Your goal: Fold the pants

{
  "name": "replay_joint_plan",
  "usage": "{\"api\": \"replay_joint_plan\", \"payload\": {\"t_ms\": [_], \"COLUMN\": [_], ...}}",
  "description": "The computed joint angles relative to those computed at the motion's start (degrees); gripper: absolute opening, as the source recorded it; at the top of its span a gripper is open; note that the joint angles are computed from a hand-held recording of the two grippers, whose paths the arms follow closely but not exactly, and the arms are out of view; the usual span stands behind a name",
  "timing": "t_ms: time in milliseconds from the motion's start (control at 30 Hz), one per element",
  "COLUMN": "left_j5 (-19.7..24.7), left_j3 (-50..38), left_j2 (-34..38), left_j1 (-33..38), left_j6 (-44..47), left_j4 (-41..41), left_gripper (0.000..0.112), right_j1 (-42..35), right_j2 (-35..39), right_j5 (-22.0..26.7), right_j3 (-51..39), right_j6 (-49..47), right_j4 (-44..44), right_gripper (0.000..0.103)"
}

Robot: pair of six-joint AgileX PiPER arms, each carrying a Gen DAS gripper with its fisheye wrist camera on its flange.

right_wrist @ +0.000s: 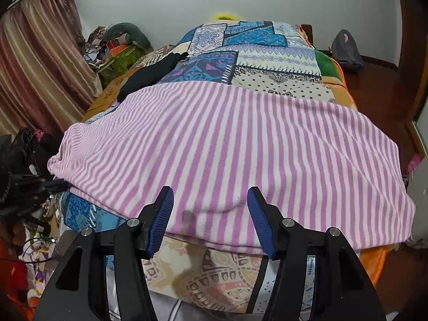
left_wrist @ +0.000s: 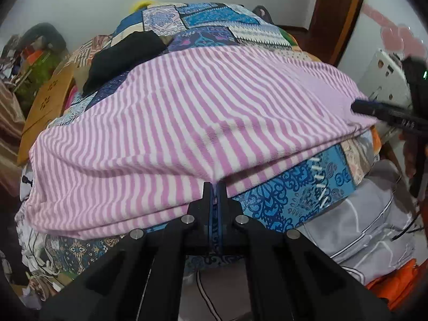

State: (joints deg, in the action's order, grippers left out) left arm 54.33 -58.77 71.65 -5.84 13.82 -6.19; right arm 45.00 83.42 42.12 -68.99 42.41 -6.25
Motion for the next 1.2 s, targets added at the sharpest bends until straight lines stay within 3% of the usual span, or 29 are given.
{"api": "replay_joint_plan", "payload": {"t_ms": [233, 367, 600, 733, 867, 1000, 1100, 1200], "left_j5": [1.55, 0.75, 0.09, 1.00, 3.01, 3.10, 1.55, 0.50], "left_j3": [-8.57, -14.10, -24.66, -31.12, -37.27, -39.91, -38.89, -35.99], "left_j2": [2.19, 7.30, 19.11, 27.09, 34.45, 39.21, 39.43, 36.13], "left_j1": [2.40, -1.31, -10.32, -15.11, -19.43, -23.33, -25.23, -23.24], "left_j6": [-2.74, -6.99, -12.04, -14.64, -17.45, -20.63, -22.76, -21.35], "left_j4": [-0.88, 3.47, 5.60, 5.36, 5.14, 8.76, 13.01, 11.33], "left_gripper": [0.007, 0.009, 0.033, 0.034, 0.048, 0.062, 0.064, 0.064], "right_j1": [-3.94, -5.02, -8.46, -11.76, -16.06, -17.73, -16.63, -17.40], "right_j2": [-0.75, -7.18, -22.51, -29.19, -32.75, -33.13, -31.01, -28.36], "right_j5": [-0.38, 2.40, 11.01, 14.86, 14.13, 9.98, 8.78, 7.56], "right_j3": [7.54, 11.66, 19.35, 23.53, 28.20, 31.48, 30.17, 27.27], "right_j6": [-0.81, 5.44, 17.82, 19.57, 18.96, 19.28, 19.32, 14.80], "right_j4": [4.11, -1.30, -10.04, -10.35, -7.01, -3.35, -3.68, -2.47], "right_gripper": [0.054, 0.054, 0.054, 0.054, 0.054, 0.054, 0.054, 0.054]}}
